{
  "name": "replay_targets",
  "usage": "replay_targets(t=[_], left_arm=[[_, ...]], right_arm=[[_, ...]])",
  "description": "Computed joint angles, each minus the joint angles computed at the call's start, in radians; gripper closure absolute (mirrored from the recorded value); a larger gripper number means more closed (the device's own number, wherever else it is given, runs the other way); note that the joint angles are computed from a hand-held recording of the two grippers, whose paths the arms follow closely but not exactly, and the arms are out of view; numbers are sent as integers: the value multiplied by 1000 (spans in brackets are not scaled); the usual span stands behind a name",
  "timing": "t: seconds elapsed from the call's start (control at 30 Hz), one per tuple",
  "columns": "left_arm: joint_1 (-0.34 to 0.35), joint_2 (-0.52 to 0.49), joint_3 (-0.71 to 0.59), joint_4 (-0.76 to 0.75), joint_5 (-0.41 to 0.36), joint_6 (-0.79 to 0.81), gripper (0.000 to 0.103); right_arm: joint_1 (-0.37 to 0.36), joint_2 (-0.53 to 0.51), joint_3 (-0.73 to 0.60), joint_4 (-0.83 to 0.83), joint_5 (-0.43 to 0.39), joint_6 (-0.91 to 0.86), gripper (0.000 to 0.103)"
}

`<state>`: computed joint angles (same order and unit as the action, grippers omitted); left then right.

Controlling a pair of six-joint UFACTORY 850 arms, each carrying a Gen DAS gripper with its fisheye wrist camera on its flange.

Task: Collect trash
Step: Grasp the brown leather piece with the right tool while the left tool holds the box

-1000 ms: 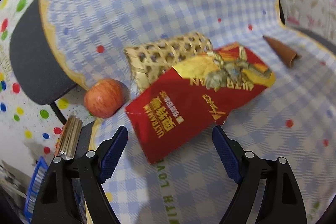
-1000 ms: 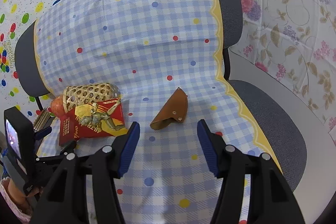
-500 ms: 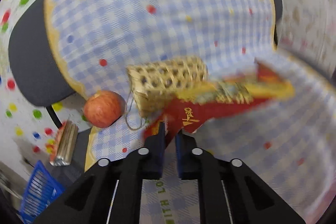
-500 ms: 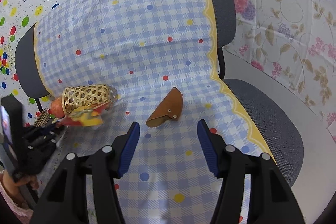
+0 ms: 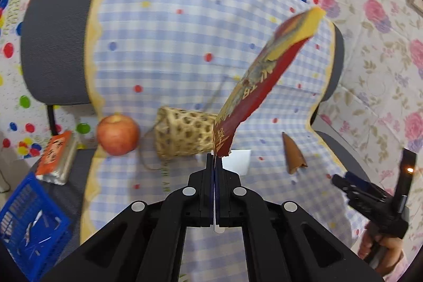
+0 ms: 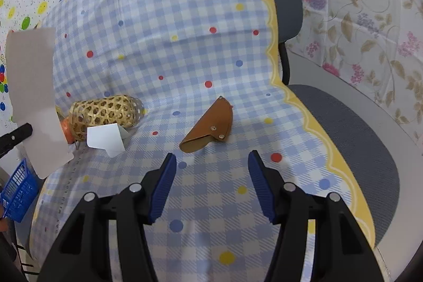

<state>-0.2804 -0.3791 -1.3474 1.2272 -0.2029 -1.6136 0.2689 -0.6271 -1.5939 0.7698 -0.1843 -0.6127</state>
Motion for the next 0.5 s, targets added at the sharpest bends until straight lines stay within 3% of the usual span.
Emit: replay_targets(t=[0.1,0.23,0.33,0.4,0.5], left_arm=[[-6,-35,-36,25,9,-18,103],[-1,-65,-70,44,13,-43,103],[6,-78,-84,15,15,-15,103],[12,-83,-90,-9,17,7,103],[22,-87,-91,-31,28,23,103]], right_arm=[[-1,-75,-95,-99,-53,121,46],[6,-165,-221,-243,-110,292,34],[23,-238,-330,-440,-147,494,25],[32,-316,-462,-590,-247,644,24],[37,-398,-599,-702,-332,771,24]])
